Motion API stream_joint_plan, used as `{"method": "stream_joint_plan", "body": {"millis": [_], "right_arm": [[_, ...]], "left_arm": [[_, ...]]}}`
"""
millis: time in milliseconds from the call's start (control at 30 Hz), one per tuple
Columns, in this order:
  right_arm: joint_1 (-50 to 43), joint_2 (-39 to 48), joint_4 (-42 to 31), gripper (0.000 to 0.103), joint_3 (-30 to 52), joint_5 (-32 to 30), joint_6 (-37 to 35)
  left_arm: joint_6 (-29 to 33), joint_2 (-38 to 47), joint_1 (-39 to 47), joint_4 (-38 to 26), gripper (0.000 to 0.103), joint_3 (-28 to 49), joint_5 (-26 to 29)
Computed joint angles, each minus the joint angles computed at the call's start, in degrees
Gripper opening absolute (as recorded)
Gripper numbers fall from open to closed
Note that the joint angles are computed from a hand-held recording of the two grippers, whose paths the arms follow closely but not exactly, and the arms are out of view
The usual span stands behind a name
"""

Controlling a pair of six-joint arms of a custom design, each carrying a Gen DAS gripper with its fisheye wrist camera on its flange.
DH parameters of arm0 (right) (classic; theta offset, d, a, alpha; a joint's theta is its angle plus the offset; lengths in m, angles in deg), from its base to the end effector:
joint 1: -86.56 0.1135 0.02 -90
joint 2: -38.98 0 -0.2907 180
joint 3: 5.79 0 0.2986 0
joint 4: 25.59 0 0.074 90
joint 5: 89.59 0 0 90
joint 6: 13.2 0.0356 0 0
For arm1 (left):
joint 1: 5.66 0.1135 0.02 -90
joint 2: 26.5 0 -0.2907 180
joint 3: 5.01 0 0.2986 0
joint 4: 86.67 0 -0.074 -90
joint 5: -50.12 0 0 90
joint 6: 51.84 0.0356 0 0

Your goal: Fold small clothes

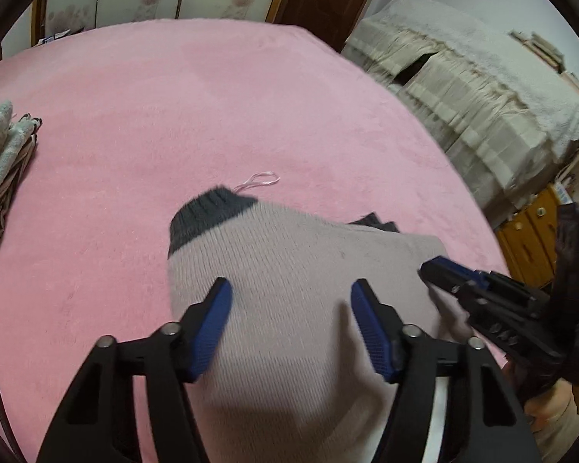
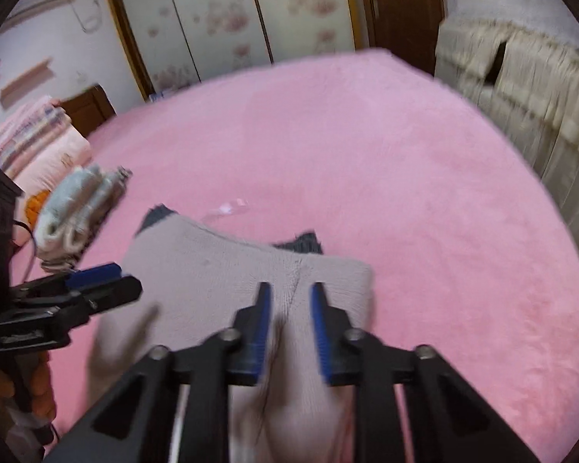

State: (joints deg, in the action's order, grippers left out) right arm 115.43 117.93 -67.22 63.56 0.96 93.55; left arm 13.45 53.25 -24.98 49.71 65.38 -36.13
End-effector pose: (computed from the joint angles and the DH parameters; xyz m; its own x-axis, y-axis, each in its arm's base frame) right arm 0.2868 0.1577 0.2636 -0.7914 -0.1073 -0.6018 -0.2605 0.9498 0.1733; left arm 0.3096 -0.1110 0.2636 -0.8380 -0.1482 -0.5251 0.0187 0.9540 -0.2991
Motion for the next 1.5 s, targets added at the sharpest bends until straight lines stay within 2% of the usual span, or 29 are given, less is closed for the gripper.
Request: {"method": "stream_joint_plan", "body": {"millis": [33, 67, 300, 400, 467, 567, 700, 767, 867, 933, 1100, 1233, 1333, 1367, 1433, 1500], "right_arm": [[-0.42, 1.83, 0.26, 0.010, -0.03, 0.72, -0.18], [-0.83, 2.49, 0.82, 0.008, -0.54, 1.39, -0.49], [-1.86, 1.05, 1.20, 0.007, -2.30, 1.55, -0.48], [-1.27, 0.24, -0.74, 0.007, -1.26, 2.06, -0.19], [-0.47, -1.18, -2.23, 0.011, -0.79, 2.54, 0.55], [-0.36, -3.36, -3.66, 0.014, -0.77, 2.87, 0.94], [0.87, -7.94, -5.76, 0.030, -1.71, 3.62, 2.67], [1.58, -11.04, -6.91, 0.035, -2.57, 3.59, 3.86], [3.25, -16.29, -9.24, 0.042, -3.86, 4.34, 5.91], [4.72, -19.47, -11.39, 0.052, -4.34, 5.38, 7.36], [8.65, -25.93, -16.89, 0.067, -3.93, 8.24, 9.51], [10.81, -28.81, -20.80, 0.078, -2.65, 9.97, 10.69], [12.50, -30.33, -23.41, 0.087, -1.68, 12.10, 10.72], [12.64, -30.59, -24.07, 0.090, -1.43, 11.80, 10.50], [12.88, -31.47, -24.62, 0.103, -1.50, 11.20, 10.00], [12.57, -32.17, -24.39, 0.103, -1.82, 9.91, 8.92]], "left_arm": [[0.46, 0.82, 0.37, 0.18, 0.048, 0.01, 0.12], [1.10, 1.65, 0.62, 0.21, 0.046, 0.20, 0.25], [5.00, 1.63, -0.66, 0.59, 0.046, -0.69, -3.30], [4.82, 0.87, -1.33, -0.84, 0.060, 0.02, -4.10], [3.97, -0.32, -2.10, -2.31, 0.075, 0.44, -5.52], [3.32, -2.44, -2.98, -3.98, 0.078, 0.64, -6.78], [2.60, -5.94, -4.26, -7.10, 0.083, 0.81, -8.40], [2.09, -8.60, -5.32, -8.76, 0.092, 0.69, -9.71], [1.33, -12.16, -6.45, -11.46, 0.098, 0.51, -11.15], [0.85, -15.17, -7.04, -14.03, 0.102, 0.17, -11.41], [-1.72, -20.61, -10.24, -20.92, 0.102, 0.95, -14.36], [-4.03, -24.61, -11.49, -23.95, 0.103, 1.20, -15.38], [-5.29, -27.01, -13.73, -26.36, 0.103, 1.85, -18.80], [-5.64, -27.54, -14.97, -27.48, 0.103, 2.25, -20.69], [-5.14, -28.03, -16.48, -28.97, 0.103, 2.90, -22.38], [-4.92, -27.78, -17.26, -30.11, 0.103, 3.20, -23.26]]}}
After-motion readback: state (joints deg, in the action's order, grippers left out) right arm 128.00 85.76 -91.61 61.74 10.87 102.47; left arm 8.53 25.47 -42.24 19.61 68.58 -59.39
